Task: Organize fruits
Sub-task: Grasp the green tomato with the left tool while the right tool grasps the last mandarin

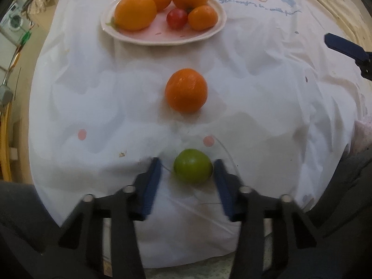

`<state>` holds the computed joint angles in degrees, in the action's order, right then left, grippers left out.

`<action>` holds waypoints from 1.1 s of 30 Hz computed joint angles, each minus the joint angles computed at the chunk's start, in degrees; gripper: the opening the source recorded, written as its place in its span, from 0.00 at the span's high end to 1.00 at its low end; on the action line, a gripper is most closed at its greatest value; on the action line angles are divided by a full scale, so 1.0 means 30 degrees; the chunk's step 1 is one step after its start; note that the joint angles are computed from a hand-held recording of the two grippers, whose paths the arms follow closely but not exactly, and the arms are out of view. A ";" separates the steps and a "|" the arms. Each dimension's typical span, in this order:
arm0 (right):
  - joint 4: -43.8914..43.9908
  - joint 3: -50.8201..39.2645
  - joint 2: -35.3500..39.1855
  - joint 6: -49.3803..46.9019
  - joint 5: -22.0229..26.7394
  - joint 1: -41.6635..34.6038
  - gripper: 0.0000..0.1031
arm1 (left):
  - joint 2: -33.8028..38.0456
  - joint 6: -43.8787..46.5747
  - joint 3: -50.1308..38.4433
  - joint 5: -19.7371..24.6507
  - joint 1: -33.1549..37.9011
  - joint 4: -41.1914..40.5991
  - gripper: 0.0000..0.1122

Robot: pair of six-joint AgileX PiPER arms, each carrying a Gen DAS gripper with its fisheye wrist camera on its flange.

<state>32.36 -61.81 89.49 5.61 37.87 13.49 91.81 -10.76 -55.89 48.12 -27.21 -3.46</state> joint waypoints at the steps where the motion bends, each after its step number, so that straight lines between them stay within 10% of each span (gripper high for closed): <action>1: -0.0022 -0.0064 0.0040 0.0011 0.0031 0.0042 0.10 | 0.0036 0.0391 -0.0183 0.0159 0.0137 -0.0280 0.74; 14: -0.0418 -0.0347 0.0635 0.0318 0.0278 0.0377 0.10 | -0.0766 0.2795 -0.3734 0.2792 0.3617 -0.1020 0.76; 33: -0.0713 -0.3595 0.6318 -0.0086 0.1639 0.3939 0.32 | 0.1386 0.4128 -0.5810 0.1878 0.7632 -0.1954 0.76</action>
